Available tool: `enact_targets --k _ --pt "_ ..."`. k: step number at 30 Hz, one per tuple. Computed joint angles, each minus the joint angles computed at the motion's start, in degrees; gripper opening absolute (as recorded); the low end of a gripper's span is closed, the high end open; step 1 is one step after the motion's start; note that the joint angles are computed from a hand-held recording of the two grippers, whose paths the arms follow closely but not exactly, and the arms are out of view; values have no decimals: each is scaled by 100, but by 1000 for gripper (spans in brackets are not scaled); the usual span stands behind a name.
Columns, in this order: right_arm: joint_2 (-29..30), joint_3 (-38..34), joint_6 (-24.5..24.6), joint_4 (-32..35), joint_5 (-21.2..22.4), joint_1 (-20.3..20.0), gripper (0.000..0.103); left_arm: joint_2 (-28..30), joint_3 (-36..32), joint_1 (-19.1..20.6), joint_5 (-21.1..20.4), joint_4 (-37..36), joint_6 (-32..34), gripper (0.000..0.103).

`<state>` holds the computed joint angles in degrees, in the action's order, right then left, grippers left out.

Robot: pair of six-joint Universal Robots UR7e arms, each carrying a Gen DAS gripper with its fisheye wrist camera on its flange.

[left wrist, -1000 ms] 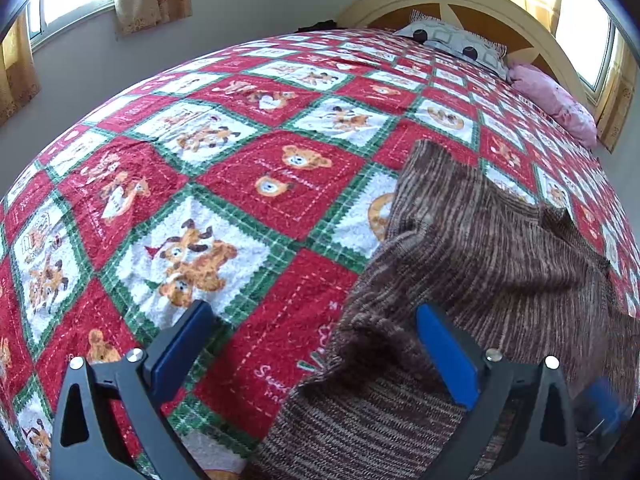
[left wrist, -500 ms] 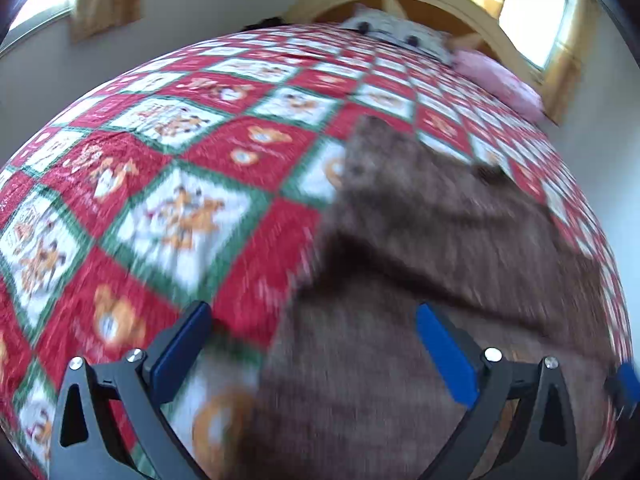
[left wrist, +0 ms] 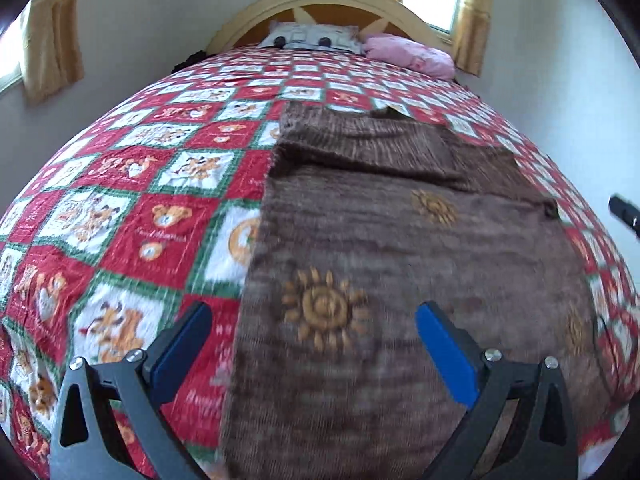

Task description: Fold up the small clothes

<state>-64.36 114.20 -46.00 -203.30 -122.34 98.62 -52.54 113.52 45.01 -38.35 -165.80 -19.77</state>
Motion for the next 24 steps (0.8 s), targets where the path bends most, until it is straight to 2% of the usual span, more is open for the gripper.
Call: enact_targets --k 4,7,8,10,12,15,16,18,19,21,23,24 --pt "-209 264 -157 -436 -49 51 60 -128 291 -151 81 -428 202 103" --pt "-459 549 -215 -926 127 87 60 -262 500 -295 4 -1169 473 103" --pt "-532 638 -235 -1107 238 101 60 -267 533 -377 121 -1393 287 103" --pt "-807 905 -221 -1544 710 94 60 -405 594 -532 73 -1618 481 103" --pt "-1395 1272 91 -1550 1597 -13 60 -560 659 -731 79 -1823 903 103" --pt "-2238 1577 532 -1187 2494 -105 60 -930 797 -962 -134 -1917 1389 103" --pt "-2648 1632 724 -881 2805 -118 60 -1096 838 -1004 -242 -1816 1499 103" --pt "-3236 1649 1026 -346 3179 -135 60 -1428 938 -1127 -319 -1778 1581 103" --pt "-3609 1633 1175 8 3339 -116 60 -1628 962 -1134 -408 -1517 1656 103" --pt "-4135 1556 1242 557 3427 -18 61 -2024 1048 -1201 -425 -1108 1676 103" --pt "-4640 1435 1103 1295 3427 147 80 -2237 1120 -1259 -274 -679 1614 103" --pt "-4824 1374 995 1642 3389 215 94 -2302 1174 -1298 -66 -404 1568 103"
